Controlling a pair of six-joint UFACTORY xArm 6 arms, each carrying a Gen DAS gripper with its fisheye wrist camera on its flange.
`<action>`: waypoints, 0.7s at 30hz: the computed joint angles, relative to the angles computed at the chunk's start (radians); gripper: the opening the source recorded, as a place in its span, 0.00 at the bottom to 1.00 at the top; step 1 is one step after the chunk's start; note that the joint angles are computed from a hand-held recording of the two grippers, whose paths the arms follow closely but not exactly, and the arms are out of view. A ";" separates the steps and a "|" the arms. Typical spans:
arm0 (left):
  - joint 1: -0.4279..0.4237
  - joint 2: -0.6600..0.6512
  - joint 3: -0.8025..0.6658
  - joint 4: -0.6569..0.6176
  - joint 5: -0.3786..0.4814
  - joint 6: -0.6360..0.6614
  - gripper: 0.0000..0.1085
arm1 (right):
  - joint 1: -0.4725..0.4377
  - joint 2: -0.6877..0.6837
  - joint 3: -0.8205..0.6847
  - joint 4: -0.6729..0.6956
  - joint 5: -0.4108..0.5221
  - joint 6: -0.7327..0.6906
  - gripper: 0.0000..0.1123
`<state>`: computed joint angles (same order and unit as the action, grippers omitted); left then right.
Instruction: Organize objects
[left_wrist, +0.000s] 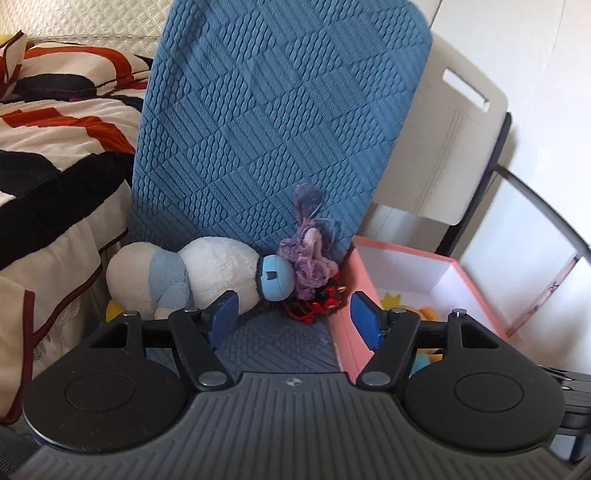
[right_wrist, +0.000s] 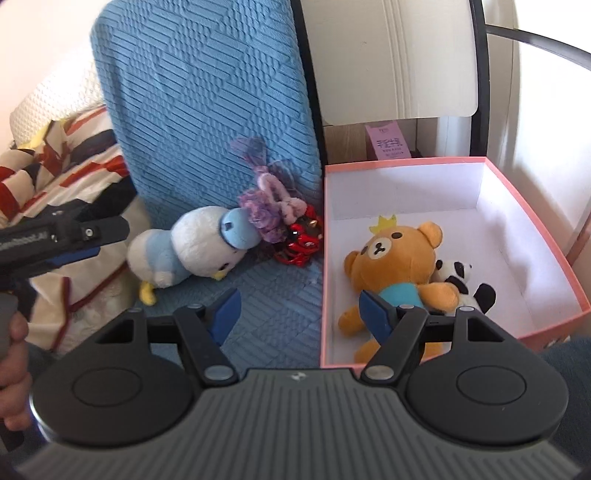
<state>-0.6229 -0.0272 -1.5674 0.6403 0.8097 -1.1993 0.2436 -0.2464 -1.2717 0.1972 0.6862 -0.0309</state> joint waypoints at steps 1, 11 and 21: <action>0.010 0.009 0.008 0.000 -0.021 -0.001 0.67 | 0.000 0.009 0.003 -0.009 -0.016 0.000 0.65; 0.086 0.036 0.136 0.012 -0.210 -0.054 0.67 | -0.011 0.097 0.010 0.110 -0.142 -0.071 0.92; 0.119 0.130 0.072 -0.110 -0.242 0.107 0.67 | -0.017 0.272 -0.169 0.303 -0.129 -0.323 0.91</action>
